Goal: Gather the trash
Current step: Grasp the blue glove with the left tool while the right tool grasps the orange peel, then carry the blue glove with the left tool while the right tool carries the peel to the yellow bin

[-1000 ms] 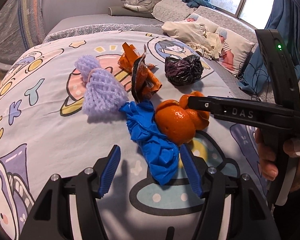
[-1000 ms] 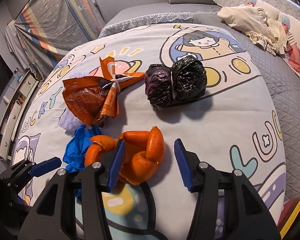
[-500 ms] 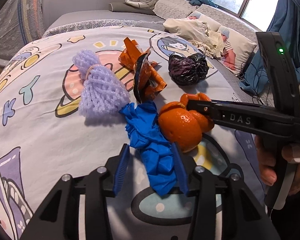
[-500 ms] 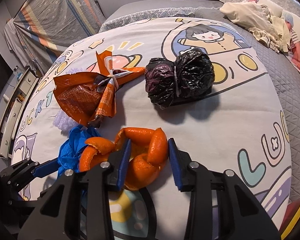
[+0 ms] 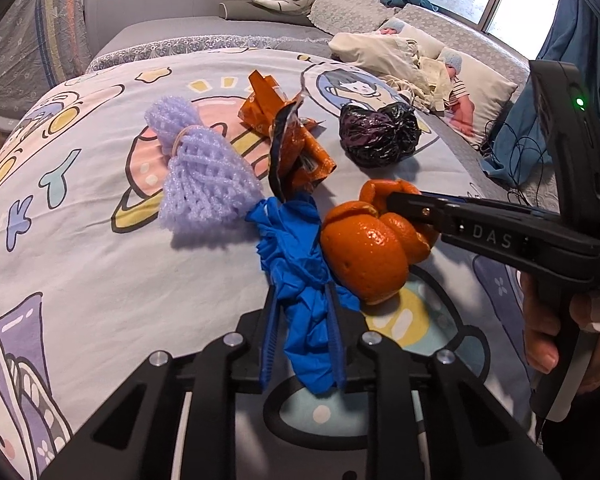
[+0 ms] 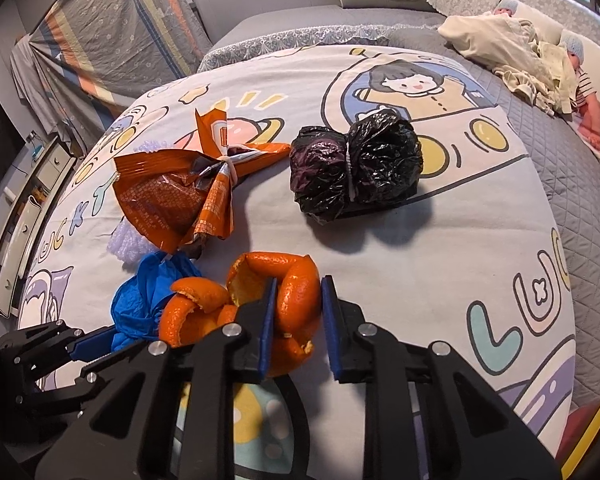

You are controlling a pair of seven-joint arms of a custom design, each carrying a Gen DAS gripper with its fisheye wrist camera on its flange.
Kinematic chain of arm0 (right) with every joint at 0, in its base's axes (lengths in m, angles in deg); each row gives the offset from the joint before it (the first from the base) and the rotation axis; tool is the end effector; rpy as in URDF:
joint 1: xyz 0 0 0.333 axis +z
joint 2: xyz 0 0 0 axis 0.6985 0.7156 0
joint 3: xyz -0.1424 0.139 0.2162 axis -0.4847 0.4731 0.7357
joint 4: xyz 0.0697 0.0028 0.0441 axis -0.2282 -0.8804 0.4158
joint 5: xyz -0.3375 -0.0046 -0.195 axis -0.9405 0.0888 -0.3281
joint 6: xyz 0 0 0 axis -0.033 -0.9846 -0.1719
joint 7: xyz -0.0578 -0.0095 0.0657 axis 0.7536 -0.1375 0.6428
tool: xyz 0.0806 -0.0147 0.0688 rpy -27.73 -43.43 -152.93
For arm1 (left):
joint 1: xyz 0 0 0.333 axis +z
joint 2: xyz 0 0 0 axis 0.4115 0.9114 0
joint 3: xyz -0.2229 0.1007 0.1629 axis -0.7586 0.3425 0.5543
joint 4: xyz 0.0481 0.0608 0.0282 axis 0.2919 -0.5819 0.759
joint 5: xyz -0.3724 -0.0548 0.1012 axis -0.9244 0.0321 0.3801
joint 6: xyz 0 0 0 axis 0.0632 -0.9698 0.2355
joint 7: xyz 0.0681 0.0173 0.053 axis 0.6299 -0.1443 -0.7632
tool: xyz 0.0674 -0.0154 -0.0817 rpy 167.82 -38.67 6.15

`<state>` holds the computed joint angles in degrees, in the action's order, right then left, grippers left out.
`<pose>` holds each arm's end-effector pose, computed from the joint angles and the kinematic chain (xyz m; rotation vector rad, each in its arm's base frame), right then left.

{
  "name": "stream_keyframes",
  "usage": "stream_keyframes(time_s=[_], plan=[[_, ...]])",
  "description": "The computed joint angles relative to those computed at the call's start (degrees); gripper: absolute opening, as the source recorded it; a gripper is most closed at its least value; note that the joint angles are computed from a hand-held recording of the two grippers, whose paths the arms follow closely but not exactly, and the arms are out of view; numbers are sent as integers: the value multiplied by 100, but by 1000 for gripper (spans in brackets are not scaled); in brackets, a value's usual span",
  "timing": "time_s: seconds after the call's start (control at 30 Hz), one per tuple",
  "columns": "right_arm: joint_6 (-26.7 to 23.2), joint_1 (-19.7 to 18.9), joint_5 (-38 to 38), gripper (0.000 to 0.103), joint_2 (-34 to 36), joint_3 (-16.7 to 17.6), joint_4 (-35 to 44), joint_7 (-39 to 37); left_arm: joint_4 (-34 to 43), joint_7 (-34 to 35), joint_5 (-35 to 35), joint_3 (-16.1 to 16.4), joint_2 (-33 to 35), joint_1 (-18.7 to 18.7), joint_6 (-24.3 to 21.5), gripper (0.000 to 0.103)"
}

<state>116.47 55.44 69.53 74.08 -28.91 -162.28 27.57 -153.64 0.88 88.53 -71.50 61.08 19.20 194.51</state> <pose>0.6778 0.2320 0.3637 -2.3408 0.9432 -0.0120 0.5292 -0.1456 0.3421 -2.2923 1.3798 -0.6859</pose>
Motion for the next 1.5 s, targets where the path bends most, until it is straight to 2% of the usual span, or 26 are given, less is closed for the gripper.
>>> stream_keyframes(time_s=[0.7,1.13,1.5], plan=[[116,-289,730,17,-526,54,-518,-602,-219,-394,381,-204,-465,19,-281,19],[-7,-408,1106,17,-891,-59,-891,-981,-312,-611,575,-409,-736,32,-490,19],[-95,-584,1484,17,-1224,-220,-1185,-1349,-102,-651,703,-540,-735,-98,-633,19]])
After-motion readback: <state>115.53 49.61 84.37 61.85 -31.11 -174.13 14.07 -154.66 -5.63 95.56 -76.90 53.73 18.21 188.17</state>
